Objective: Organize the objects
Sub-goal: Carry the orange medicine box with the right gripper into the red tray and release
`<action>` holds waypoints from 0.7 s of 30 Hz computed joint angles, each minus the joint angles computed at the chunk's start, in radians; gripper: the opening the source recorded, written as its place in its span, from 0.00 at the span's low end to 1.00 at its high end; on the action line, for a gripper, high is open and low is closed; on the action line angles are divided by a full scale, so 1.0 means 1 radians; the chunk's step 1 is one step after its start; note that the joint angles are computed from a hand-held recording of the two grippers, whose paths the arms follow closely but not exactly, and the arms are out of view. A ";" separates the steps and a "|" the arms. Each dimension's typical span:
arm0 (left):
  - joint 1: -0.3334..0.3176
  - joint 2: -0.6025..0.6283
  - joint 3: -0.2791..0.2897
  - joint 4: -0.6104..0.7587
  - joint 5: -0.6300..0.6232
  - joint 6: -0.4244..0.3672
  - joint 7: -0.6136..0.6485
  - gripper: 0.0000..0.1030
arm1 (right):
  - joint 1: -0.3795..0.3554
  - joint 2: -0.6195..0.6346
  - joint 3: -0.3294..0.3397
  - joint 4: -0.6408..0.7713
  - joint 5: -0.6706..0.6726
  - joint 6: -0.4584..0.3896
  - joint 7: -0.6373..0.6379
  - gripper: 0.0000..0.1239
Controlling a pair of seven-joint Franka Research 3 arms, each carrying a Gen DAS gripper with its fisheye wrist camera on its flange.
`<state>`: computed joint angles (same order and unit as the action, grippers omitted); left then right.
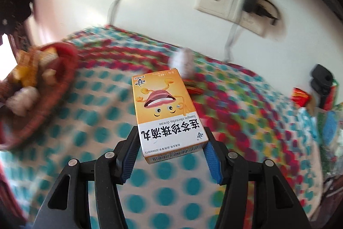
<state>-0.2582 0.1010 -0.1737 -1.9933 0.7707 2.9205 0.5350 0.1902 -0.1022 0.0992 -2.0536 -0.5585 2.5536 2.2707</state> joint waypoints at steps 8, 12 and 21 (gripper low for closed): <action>-0.003 -0.020 0.023 0.006 0.168 -0.036 -0.195 0.57 | 0.088 0.116 0.013 0.145 0.151 0.052 -0.110 0.43; 0.019 -0.046 0.023 -0.007 0.269 -0.040 -0.325 0.57 | 0.132 0.192 0.001 0.241 0.224 0.051 -0.181 0.43; 0.090 -0.101 0.013 -0.047 0.397 -0.062 -0.612 0.57 | 0.220 0.383 -0.030 0.499 0.384 -0.028 -0.339 0.44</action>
<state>-0.1685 0.0001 -0.1608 -2.0404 1.1680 2.8581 -0.0766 0.4105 0.2808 0.0694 -1.5550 -0.1748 2.5259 1.9315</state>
